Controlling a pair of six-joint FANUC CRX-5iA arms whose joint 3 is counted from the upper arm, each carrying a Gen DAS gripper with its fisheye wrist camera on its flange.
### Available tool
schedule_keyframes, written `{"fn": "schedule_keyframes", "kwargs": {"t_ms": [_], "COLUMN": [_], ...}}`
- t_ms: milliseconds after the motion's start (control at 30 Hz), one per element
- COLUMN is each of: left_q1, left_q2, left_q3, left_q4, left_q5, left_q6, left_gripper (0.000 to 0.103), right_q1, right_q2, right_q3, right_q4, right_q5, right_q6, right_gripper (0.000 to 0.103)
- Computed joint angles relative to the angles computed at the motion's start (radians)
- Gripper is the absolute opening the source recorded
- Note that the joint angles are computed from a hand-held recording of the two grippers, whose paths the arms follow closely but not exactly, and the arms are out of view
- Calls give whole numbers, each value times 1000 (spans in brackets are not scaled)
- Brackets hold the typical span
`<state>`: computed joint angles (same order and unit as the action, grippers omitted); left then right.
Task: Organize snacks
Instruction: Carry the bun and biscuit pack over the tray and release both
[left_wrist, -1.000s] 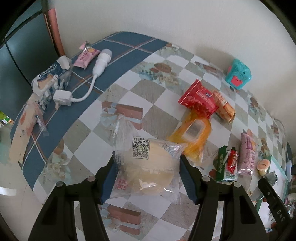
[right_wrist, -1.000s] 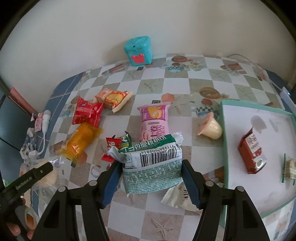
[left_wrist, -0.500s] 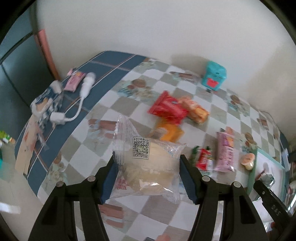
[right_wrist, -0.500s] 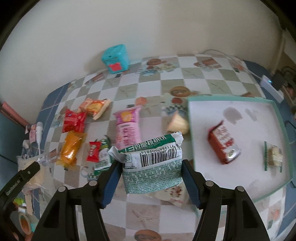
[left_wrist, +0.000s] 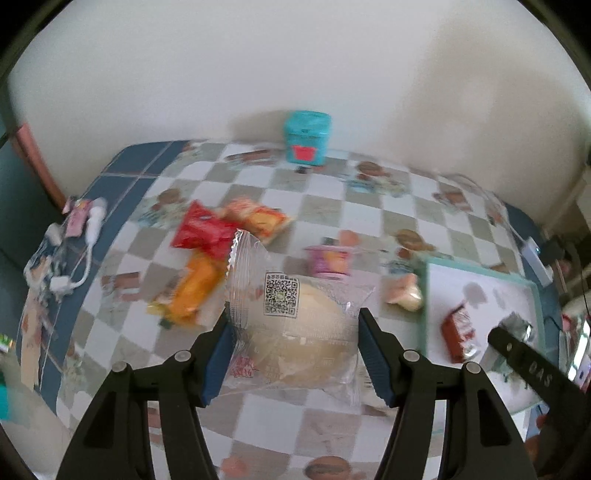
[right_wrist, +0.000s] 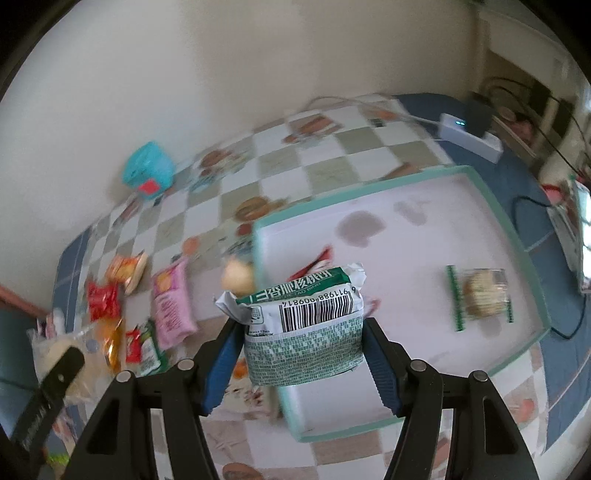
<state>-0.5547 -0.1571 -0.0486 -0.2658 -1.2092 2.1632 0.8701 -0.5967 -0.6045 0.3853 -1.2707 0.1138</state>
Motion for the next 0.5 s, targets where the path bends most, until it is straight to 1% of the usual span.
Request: {"fn": "schedule_keyframes", "kwargs": {"t_ms": [267, 400, 500], "left_q1": [-111, -139, -159], "left_q2": [96, 142, 182], "left_q3": [71, 84, 93], "left_q4": [22, 78, 125], "left_q5": [17, 43, 54], "left_q6": [-31, -74, -107], "left_gripper": [66, 66, 66], "right_q1": [-140, -225, -263], "right_q2": [-80, -96, -94], "right_q3": [-32, -37, -40], "right_q4": [-21, -57, -59], "right_q5": [-44, -51, -90], "right_q6": [-11, 17, 12], "right_gripper": [68, 68, 68]}}
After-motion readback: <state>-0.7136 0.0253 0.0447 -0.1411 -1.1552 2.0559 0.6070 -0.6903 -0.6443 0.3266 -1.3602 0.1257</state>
